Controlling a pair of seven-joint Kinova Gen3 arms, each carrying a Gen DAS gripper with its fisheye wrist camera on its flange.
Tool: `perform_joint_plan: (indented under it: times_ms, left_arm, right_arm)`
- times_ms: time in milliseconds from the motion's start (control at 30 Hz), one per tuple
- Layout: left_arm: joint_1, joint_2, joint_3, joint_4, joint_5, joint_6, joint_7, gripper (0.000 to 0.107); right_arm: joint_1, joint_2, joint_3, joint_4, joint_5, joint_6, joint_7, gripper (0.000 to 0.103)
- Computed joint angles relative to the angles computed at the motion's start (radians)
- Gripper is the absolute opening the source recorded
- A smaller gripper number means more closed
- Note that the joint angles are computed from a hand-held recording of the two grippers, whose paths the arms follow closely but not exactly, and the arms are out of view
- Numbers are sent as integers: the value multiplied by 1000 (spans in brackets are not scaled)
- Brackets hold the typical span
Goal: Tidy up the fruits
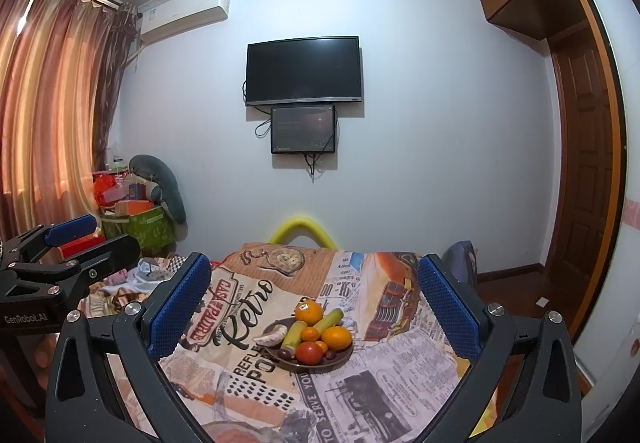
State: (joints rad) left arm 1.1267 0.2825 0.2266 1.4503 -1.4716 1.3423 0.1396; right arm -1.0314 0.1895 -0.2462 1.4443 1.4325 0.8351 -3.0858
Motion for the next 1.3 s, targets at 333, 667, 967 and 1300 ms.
perform_joint_plan:
  times_ms: [333, 667, 967, 1300]
  left_arm:
    - [0, 5, -1, -1, 6, -1, -4, 103]
    - [1, 4, -4, -1, 9, -7, -6, 103]
    - [-2, 2, -2, 0, 9, -15, -4, 103]
    - [-5, 3, -3, -2, 12, -28, -21, 103]
  right_arm:
    - [3, -2, 1, -1, -10, -1, 10, 103]
    - [6, -5, -1, 0, -14, -2, 11, 103]
    - [4, -5, -2, -3, -15, -3, 10, 103]
    - [2, -6, -2, -7, -22, 0, 15, 103]
